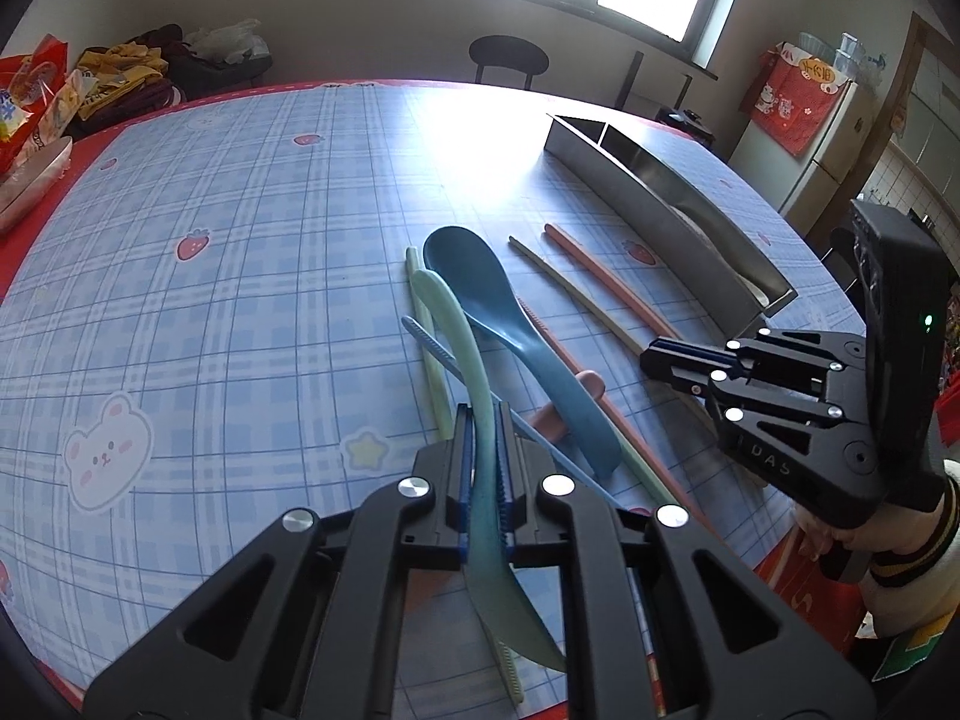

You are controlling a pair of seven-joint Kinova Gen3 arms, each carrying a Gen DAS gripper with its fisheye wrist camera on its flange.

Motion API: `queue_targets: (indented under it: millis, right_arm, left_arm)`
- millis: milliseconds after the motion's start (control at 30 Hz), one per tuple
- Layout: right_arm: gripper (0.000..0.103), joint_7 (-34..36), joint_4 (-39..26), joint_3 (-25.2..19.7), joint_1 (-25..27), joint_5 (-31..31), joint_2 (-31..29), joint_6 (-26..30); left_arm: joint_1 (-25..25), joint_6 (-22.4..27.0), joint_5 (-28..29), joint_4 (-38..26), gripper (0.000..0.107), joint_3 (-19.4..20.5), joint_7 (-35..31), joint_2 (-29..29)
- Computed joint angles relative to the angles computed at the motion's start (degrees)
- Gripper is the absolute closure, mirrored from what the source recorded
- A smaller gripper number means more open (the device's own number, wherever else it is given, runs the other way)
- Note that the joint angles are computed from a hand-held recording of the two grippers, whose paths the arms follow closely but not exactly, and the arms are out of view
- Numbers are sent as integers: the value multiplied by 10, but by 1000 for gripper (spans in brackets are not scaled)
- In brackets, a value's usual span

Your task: Organize utensils

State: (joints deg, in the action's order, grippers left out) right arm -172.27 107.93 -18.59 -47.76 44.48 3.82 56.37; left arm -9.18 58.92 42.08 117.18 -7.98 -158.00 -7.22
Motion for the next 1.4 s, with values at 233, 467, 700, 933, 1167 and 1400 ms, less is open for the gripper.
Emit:
queue_targets:
  millis: [233, 467, 700, 933, 1167, 1400]
  right_arm:
    - [97, -19, 13, 2, 2, -2, -12, -19]
    - [97, -97, 78, -21, 40, 32, -74, -93]
    - [97, -116, 118, -43, 98, 39, -140, -169]
    - [97, -48, 136, -9, 158, 13, -215, -226]
    - [97, 56, 154, 94, 215, -35, -230, -296]
    - [97, 141, 181, 158, 239, -112, -223, -357]
  left_arm:
    - [-3, 13, 13, -3, 96, -14, -4, -19]
    - [-6, 29, 26, -7, 96, -26, -3, -29]
    - [-6, 40, 41, -15, 96, -23, 16, -30]
    - [26, 12, 35, -43, 96, 16, 100, -26]
    - [98, -54, 7, -99, 96, 86, 219, 3]
    - [177, -112, -59, -172, 96, 149, 353, 77]
